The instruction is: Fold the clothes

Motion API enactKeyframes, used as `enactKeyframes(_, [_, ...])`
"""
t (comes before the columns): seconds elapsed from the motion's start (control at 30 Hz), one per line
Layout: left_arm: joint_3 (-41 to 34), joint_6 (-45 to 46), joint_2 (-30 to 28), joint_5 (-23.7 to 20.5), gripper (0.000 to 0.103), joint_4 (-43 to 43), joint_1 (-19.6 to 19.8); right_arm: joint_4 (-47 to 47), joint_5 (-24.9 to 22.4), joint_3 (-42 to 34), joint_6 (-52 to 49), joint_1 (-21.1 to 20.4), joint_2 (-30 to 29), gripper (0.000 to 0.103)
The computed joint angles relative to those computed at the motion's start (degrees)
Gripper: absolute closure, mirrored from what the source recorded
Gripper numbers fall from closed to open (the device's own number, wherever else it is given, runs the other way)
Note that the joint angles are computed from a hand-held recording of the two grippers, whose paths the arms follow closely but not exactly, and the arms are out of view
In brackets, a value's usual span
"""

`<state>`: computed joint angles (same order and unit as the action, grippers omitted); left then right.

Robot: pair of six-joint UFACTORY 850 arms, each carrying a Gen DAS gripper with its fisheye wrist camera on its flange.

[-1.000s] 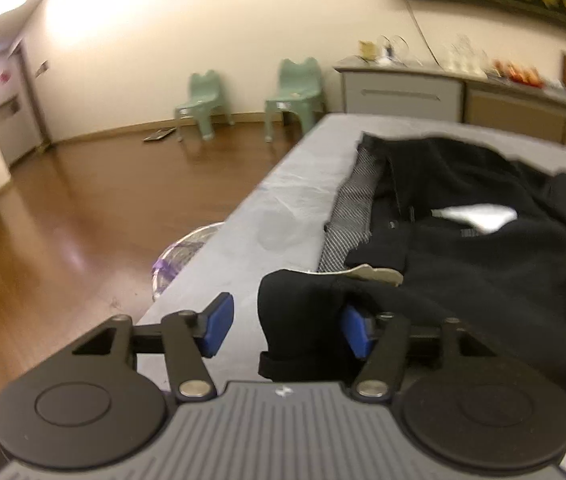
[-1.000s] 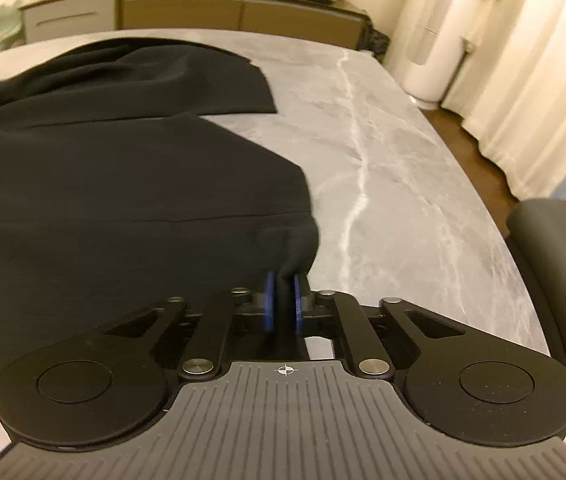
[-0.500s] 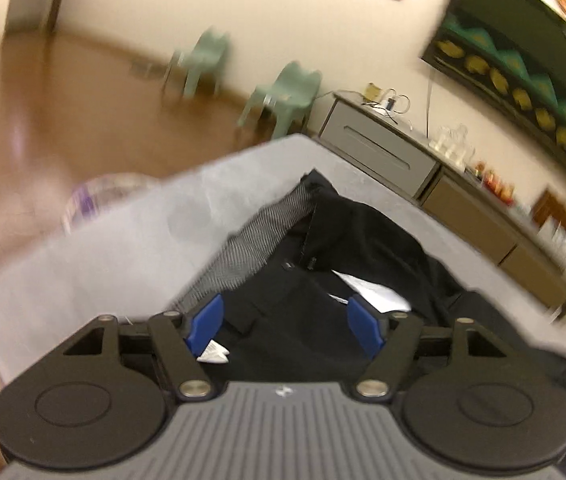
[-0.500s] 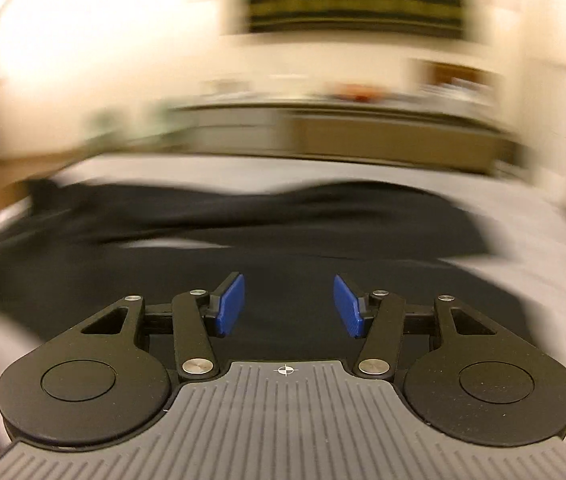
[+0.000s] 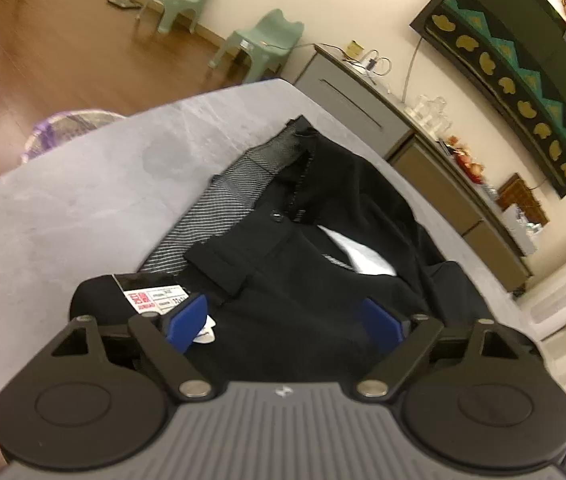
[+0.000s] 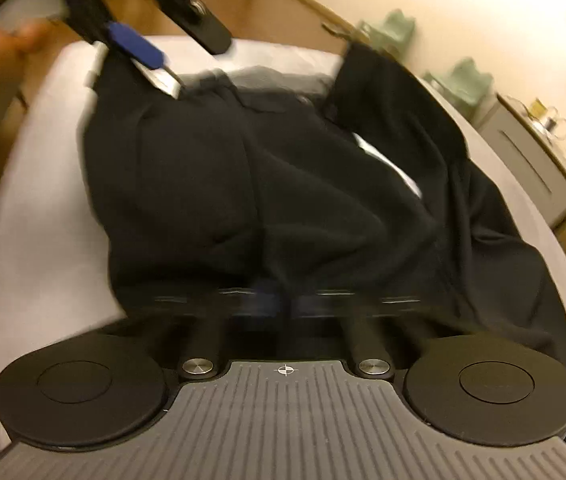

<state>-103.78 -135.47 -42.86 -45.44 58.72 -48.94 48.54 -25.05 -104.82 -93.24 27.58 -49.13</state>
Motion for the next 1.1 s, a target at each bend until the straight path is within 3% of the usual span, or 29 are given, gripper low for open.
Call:
enactKeyframes(0.07, [0.45, -0.99, 0.18, 2.95, 0.011, 0.52, 0.56, 7.59, -1.83, 2.9, -5.26, -1.14, 2.98, 0.103])
enactKeyframes(0.13, [-1.2, 1.11, -0.85, 4.91, 0.011, -1.73, 1.07, 19.59, -4.06, 9.13, -17.25, -2.73, 7.87, 0.103])
enactKeyframes(0.27, [-7.82, 9.9, -5.0, 5.64, 0.014, -9.56, 1.89, 40.81, -2.9, 19.88, -41.24, -4.25, 14.54, 0.103])
enactKeyframes(0.33, [-13.57, 15.73, -8.49, 1.52, 0.038, -13.95, 1.86, 46.16, -4.32, 22.44, -47.44, -4.66, 15.56, 0.103])
enactKeyframes(0.37, [-16.11, 17.72, -10.06, -0.41, 0.064, -15.23, 1.86, 46.49, -5.92, 23.21, -48.23, -4.95, 15.88, 0.103])
enactKeyframes(0.4, [-17.5, 18.64, -10.97, -1.43, 0.084, -15.75, 1.92, 46.86, -7.38, 24.0, -49.02, -5.19, 16.2, 0.103])
enactKeyframes(0.43, [-16.95, 17.42, -10.79, -1.17, 0.095, -14.76, 1.91, 47.78, -7.64, 24.76, -50.47, -5.07, 16.43, 0.103])
enactKeyframes(0.47, [-15.3, 13.8, -10.15, -0.41, 0.101, -12.04, 1.78, 48.82, -7.9, 25.49, -51.85, -4.97, 16.66, 0.103])
enactKeyframes(0.53, [-9.27, 1.81, -6.33, 1.06, 0.101, -1.67, 0.8, 51.41, -7.47, 26.24, -53.93, -4.74, 17.1, 0.103])
enactKeyframes(0.6, [-2.34, -10.18, -1.15, -1.83, 0.101, 9.75, -1.68, 53.73, -7.52, 27.02, -55.23, -4.72, 17.75, 0.103])
enactKeyframes(0.67, [2.47, -20.78, 2.4, -7.78, 0.098, 15.37, -4.66, 54.69, -7.79, 28.11, -56.49, -4.99, 18.59, 0.103])
enactKeyframes(0.7, [4.35, -22.98, 2.99, -9.34, 0.089, 14.59, -5.49, 55.04, -7.93, 28.77, -57.63, -5.17, 19.01, 0.103])
enactKeyframes(0.77, [4.66, -22.35, 2.62, -7.7, 0.071, 7.87, -5.59, 55.54, -7.63, 29.67, -59.94, -5.15, 19.18, 0.103])
enactKeyframes(0.83, [5.97, -23.98, 2.78, -3.6, 0.057, 6.93, -5.58, 54.87, -6.62, 30.08, -60.69, -4.76, 18.6, 0.103])
enactKeyframes(0.9, [3.85, -23.86, 1.28, -5.09, 0.017, 7.49, -6.53, 55.17, -5.97, 30.87, -62.3, -4.32, 18.21, 0.103])
enactKeyframes(0.97, [0.27, -20.7, -1.02, -4.14, 0.002, 4.73, -6.25, 56.51, -5.33, 31.82, -64.87, -3.89, 18.22, 0.103])
enactKeyframes(1.1, [-8.04, -10.95, -6.02, -3.33, 0.004, -3.08, -4.77, 58.8, -5.23, 33.07, -69.25, -3.78, 18.44, 0.103])
